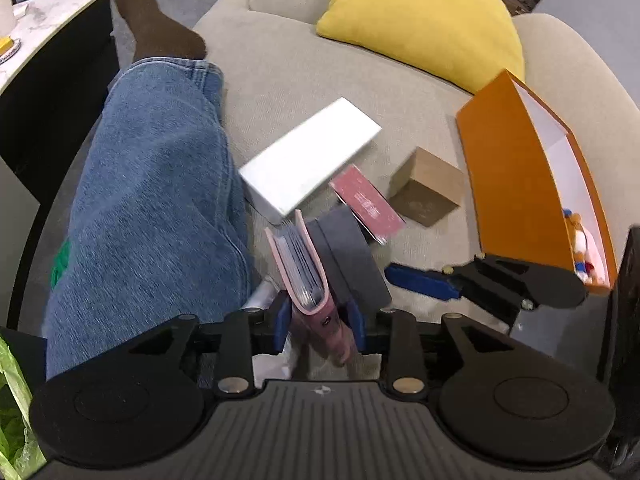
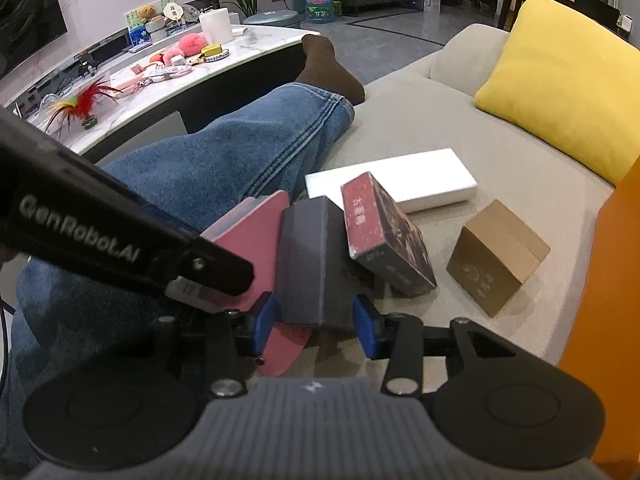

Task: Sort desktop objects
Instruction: 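Grasp pink card wallet with left tool while right tool grasps dark gray case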

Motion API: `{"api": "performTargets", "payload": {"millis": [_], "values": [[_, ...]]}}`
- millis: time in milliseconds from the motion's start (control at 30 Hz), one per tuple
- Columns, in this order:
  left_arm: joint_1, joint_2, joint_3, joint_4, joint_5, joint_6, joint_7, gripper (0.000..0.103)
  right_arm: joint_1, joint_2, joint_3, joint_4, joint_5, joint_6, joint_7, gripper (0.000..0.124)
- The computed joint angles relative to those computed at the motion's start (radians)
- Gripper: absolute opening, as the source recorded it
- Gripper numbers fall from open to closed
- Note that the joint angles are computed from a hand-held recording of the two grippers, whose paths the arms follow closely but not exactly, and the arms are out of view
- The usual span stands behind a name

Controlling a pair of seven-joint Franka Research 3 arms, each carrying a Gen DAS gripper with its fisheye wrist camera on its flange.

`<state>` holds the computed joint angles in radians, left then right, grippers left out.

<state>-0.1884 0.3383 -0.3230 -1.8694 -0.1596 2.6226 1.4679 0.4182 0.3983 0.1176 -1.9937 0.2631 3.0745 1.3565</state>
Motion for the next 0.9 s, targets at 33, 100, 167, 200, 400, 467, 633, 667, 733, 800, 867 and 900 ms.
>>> {"api": "performTargets", "payload": {"millis": [33, 100, 167, 200, 400, 467, 633, 667, 733, 800, 867, 900], "values": [[-0.002, 0.006, 0.005, 0.008, 0.004, -0.002, -0.010, 0.037, -0.010, 0.004, 0.011, 0.005, 0.006, -0.004, -0.007, 0.046], [-0.006, 0.027, 0.019, 0.035, 0.021, -0.014, -0.039, 0.050, -0.057, 0.015, 0.062, 0.021, 0.039, -0.022, -0.043, 0.046], [-0.001, 0.053, 0.022, 0.061, 0.024, -0.028, -0.054, 0.052, -0.084, 0.026, 0.093, 0.032, 0.074, -0.039, -0.072, 0.046], [0.005, 0.060, 0.019, 0.066, 0.021, -0.028, -0.052, 0.042, -0.083, 0.028, 0.094, 0.032, 0.082, -0.031, -0.080, 0.046], [0.029, 0.046, -0.010, 0.029, 0.014, 0.012, -0.014, 0.027, -0.083, 0.018, 0.093, 0.030, 0.131, -0.045, -0.090, 0.043], [0.044, 0.018, -0.038, -0.005, -0.019, 0.022, 0.041, 0.024, -0.076, -0.003, 0.081, 0.010, 0.145, -0.043, -0.072, 0.039], [0.004, -0.035, -0.037, -0.077, -0.022, 0.041, 0.089, 0.023, -0.090, -0.056, 0.083, -0.053, 0.190, -0.027, -0.043, 0.026], [-0.013, -0.044, -0.025, -0.093, 0.001, 0.053, 0.073, 0.023, -0.102, -0.064, 0.094, -0.065, 0.204, -0.027, -0.051, 0.026], [-0.023, -0.058, -0.020, -0.117, 0.006, 0.064, 0.059, 0.023, -0.091, -0.076, 0.081, -0.086, 0.204, -0.020, -0.043, 0.026], [-0.019, -0.063, -0.024, -0.126, -0.019, 0.057, 0.057, 0.024, -0.094, -0.081, 0.086, -0.099, 0.210, -0.009, -0.049, 0.026], [-0.020, -0.070, -0.022, -0.136, -0.027, 0.057, 0.055, 0.024, -0.086, -0.083, 0.080, -0.107, 0.205, 0.003, -0.046, 0.027], [-0.022, -0.072, -0.019, -0.139, -0.029, 0.056, 0.050, 0.024, -0.085, -0.086, 0.079, -0.112, 0.202, 0.010, -0.049, 0.027]]}}
